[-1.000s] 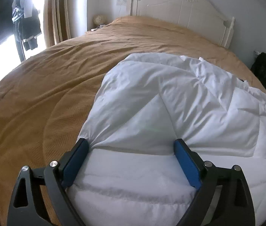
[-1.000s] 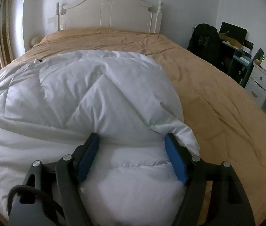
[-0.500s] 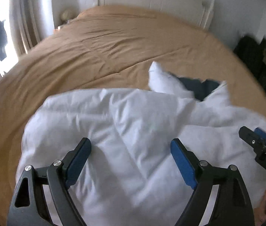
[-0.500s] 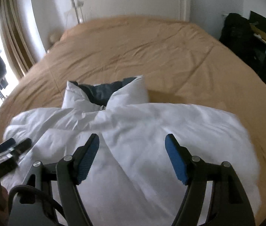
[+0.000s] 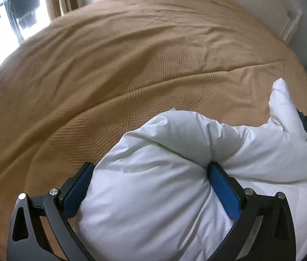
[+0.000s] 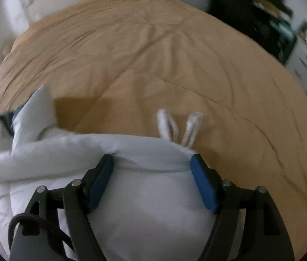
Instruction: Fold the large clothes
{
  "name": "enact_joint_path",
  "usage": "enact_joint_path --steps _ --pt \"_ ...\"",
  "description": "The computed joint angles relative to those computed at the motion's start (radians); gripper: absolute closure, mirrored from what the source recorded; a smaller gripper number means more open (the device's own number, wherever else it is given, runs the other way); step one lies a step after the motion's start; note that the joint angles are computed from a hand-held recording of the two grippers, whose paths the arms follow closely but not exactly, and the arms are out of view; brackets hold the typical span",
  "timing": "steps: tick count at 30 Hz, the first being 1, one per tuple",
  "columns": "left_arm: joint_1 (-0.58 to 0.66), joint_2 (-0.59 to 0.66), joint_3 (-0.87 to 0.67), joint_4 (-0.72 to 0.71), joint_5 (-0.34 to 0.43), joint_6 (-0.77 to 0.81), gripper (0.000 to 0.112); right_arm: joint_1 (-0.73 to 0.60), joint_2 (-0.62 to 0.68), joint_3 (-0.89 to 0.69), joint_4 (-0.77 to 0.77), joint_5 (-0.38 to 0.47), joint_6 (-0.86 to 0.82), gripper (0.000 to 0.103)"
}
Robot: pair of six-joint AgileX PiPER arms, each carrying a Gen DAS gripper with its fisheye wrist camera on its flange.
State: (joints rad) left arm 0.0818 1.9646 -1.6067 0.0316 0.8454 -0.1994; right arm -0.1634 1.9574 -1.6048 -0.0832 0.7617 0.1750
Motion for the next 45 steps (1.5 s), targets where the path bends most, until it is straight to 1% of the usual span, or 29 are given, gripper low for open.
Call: enact_joint_path --steps 1,2,4,6,7,8,9,11,12,13,15,16,17,18,19,21,22,24,25,26,28,30,31,33,35,38,39,42,45 --pt "-0.024 -0.038 0.027 0.05 -0.02 -0.011 0.022 0.001 -0.015 0.001 0.001 0.001 0.001 0.032" --pt "-0.052 -0.094 0.076 0.1 -0.053 -0.019 0.033 0.008 -0.051 0.039 -0.015 -0.031 0.011 0.032" --pt "-0.099 -0.236 0.199 0.143 -0.139 -0.03 0.033 0.008 -0.215 0.217 0.066 -0.168 -0.089 0.032" --pt "-0.118 -0.42 0.365 0.046 -0.242 0.053 0.031 0.011 -0.399 0.417 0.244 -0.293 -0.289 0.032" --pt "-0.138 -0.498 0.435 0.027 -0.266 0.065 0.028 0.037 -0.499 0.513 0.291 -0.316 -0.376 0.032" --pt "-0.157 -0.542 0.478 0.014 -0.272 0.077 0.023 0.054 -0.574 0.599 0.298 -0.379 -0.424 0.032" --pt "-0.166 -0.585 0.531 -0.017 -0.289 0.102 0.022 0.096 -0.669 0.699 0.265 -0.406 -0.437 0.032" --pt "-0.186 -0.591 0.594 -0.011 -0.321 0.098 0.02 0.157 -0.776 0.833 0.141 -0.447 -0.345 0.031" --pt "-0.188 -0.575 0.623 0.021 -0.333 0.084 0.02 0.178 -0.797 0.894 0.079 -0.471 -0.308 0.031" --pt "-0.19 -0.535 0.641 0.076 -0.354 0.049 0.02 0.166 -0.777 0.915 0.057 -0.489 -0.307 0.031" --pt "-0.147 -0.505 0.703 0.08 -0.462 0.07 0.017 0.099 -0.703 0.934 0.133 -0.502 -0.412 0.03" --pt "-0.12 -0.506 0.71 0.076 -0.469 0.063 0.014 0.055 -0.681 0.956 0.231 -0.549 -0.495 0.029" --pt "-0.086 -0.494 0.683 0.032 -0.438 0.077 0.014 0.02 -0.667 0.96 0.326 -0.579 -0.594 0.028" --pt "-0.064 -0.49 0.655 -0.014 -0.396 0.113 0.014 -0.01 -0.647 0.939 0.381 -0.568 -0.655 0.028" --pt "-0.019 -0.496 0.626 -0.096 -0.341 0.188 0.017 -0.034 -0.635 0.904 0.408 -0.517 -0.675 0.028" --pt "0.098 -0.56 0.62 -0.295 -0.245 0.357 0.016 -0.045 -0.66 0.869 0.362 -0.433 -0.601 0.028" --pt "0.161 -0.594 0.61 -0.395 -0.165 0.429 0.016 -0.049 -0.684 0.856 0.368 -0.394 -0.584 0.026" --pt "0.345 -0.661 0.616 -0.595 0.035 0.57 0.013 -0.067 -0.763 0.86 0.496 -0.315 -0.669 0.026" --pt "0.445 -0.707 0.658 -0.689 0.108 0.637 0.01 -0.06 -0.807 0.88 0.539 -0.296 -0.692 0.026" --pt "0.545 -0.752 0.703 -0.756 0.181 0.686 0.01 -0.04 -0.813 0.893 0.561 -0.311 -0.699 0.025" --pt "0.7 -0.798 0.786 -0.847 0.304 0.753 0.01 -0.016 -0.846 0.913 0.602 -0.281 -0.727 0.023" --pt "0.758 -0.788 0.876 -0.91 0.359 0.785 0.01 0.06 -0.786 0.92 0.508 -0.343 -0.625 0.023" --pt "0.76 -0.751 0.904 -0.93 0.359 0.79 0.01 0.074 -0.739 0.928 0.489 -0.365 -0.603 0.023" --pt "0.721 -0.661 0.962 -0.959 0.339 0.773 0.01 0.064 -0.699 0.951 0.563 -0.423 -0.678 0.022" --pt "0.659 -0.633 0.977 -1.008 0.263 0.77 0.01 0.066 -0.685 0.958 0.579 -0.458 -0.709 0.021" --pt "0.553 -0.632 0.964 -1.085 0.175 0.804 0.01 0.055 -0.663 0.94 0.594 -0.452 -0.732 0.021" --pt "0.53 -0.624 0.965 -1.116 0.169 0.816 0.01 0.049 -0.671 0.947 0.605 -0.449 -0.747 0.021" --pt "0.426 -0.537 0.92 -1.197 0.115 0.819 0.01 0.055 -0.677 0.947 0.573 -0.451 -0.725 0.021" --pt "0.324 -0.449 0.868 -1.265 0.028 0.796 0.01 0.061 -0.683 0.955 0.553 -0.453 -0.703 0.021"
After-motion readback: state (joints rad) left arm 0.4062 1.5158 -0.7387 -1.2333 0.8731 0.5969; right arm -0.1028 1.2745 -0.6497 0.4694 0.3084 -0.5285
